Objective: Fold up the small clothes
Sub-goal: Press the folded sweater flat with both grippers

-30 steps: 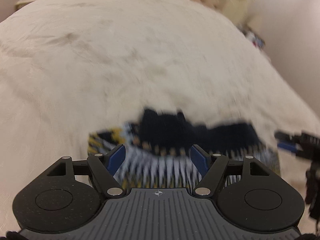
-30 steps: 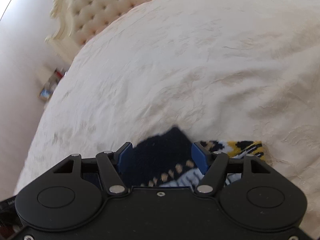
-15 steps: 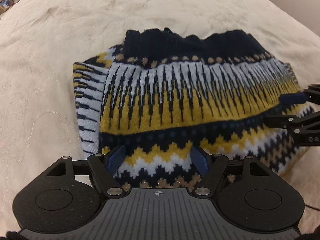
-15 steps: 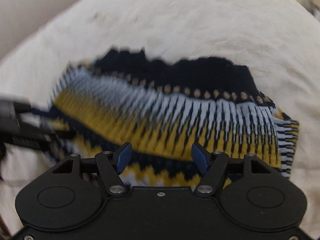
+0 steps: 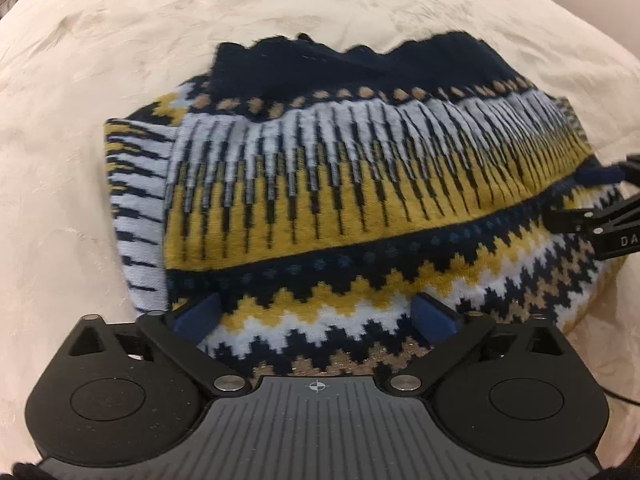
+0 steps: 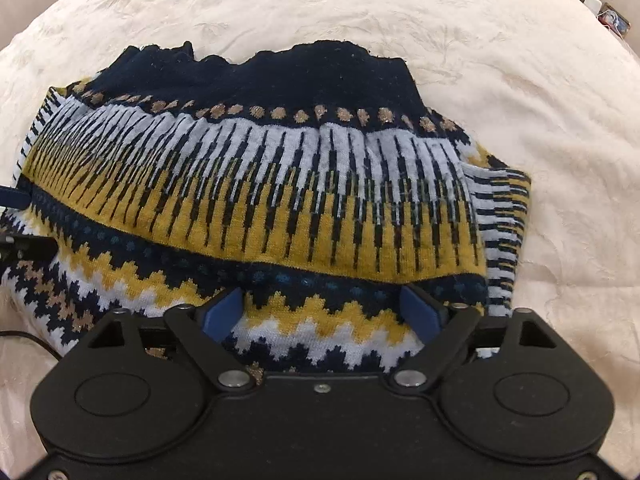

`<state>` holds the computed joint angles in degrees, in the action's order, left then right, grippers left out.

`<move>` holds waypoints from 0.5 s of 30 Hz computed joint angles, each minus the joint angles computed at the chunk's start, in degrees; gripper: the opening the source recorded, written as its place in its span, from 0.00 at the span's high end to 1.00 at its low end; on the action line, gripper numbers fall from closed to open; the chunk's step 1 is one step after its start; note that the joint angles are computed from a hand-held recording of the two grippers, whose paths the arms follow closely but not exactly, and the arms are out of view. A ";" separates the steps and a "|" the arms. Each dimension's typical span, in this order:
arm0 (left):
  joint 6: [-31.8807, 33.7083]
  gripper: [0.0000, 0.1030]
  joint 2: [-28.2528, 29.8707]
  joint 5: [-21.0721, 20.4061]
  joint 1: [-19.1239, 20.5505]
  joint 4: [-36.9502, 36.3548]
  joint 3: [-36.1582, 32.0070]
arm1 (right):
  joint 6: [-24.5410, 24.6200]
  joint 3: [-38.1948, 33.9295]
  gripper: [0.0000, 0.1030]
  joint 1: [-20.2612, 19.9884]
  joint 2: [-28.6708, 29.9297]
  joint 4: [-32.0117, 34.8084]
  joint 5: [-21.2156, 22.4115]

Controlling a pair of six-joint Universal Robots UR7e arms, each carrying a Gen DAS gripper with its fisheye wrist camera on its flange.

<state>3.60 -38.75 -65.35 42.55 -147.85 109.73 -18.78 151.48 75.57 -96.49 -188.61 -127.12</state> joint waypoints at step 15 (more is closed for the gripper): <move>-6.41 0.00 -1.96 -0.07 -1.28 -2.32 1.77 | -2.85 1.80 0.01 -3.75 1.07 -6.56 4.75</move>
